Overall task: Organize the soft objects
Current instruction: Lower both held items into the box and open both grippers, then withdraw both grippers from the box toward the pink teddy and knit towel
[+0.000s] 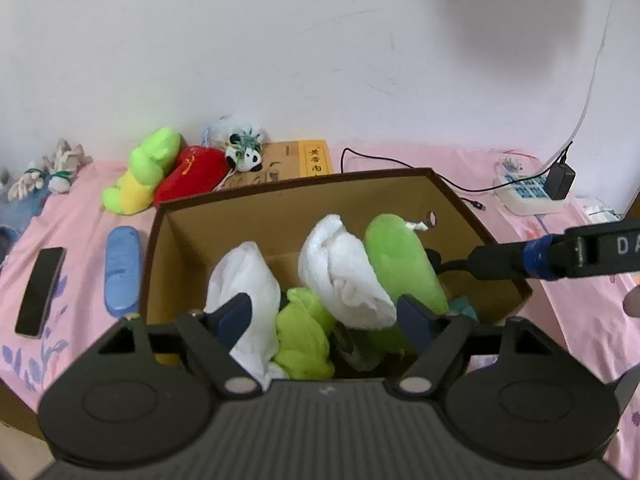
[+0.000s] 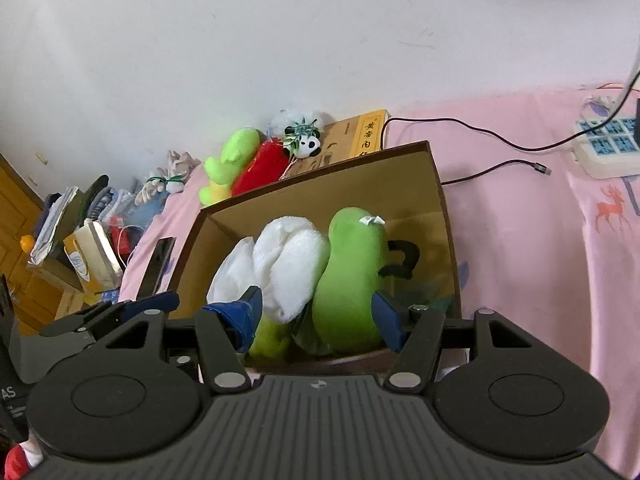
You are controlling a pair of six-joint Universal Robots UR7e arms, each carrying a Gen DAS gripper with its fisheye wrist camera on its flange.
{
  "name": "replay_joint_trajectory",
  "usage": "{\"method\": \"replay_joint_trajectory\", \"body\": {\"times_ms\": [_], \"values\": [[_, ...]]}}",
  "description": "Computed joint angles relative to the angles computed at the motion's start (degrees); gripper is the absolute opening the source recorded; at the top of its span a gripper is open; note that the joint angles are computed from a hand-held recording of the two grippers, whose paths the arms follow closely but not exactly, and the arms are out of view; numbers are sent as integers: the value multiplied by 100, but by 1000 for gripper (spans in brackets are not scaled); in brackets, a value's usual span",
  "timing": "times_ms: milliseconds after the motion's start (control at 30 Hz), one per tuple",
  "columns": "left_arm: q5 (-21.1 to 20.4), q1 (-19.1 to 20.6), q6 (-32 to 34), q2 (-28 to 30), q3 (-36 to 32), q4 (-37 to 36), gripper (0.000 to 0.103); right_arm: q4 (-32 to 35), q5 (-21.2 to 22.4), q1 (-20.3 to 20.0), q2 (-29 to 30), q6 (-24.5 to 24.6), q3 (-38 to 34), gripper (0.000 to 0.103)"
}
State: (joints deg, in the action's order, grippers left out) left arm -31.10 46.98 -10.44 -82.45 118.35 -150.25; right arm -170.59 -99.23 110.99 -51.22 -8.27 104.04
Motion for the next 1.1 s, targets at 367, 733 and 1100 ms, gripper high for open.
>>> {"method": "replay_joint_trajectory", "body": {"times_ms": [367,733,1100], "values": [[539,-429,-1494,-375,266,1424,93,-639,82,-29,-355,198,763,46],[844,-858,-2959,-687,457,2977,99,-1275,171,2,-739,300,1513,46],[882,-1159,-5002,-808,305,5236,99,-1530,160,16,-961,160,1982,46]]}}
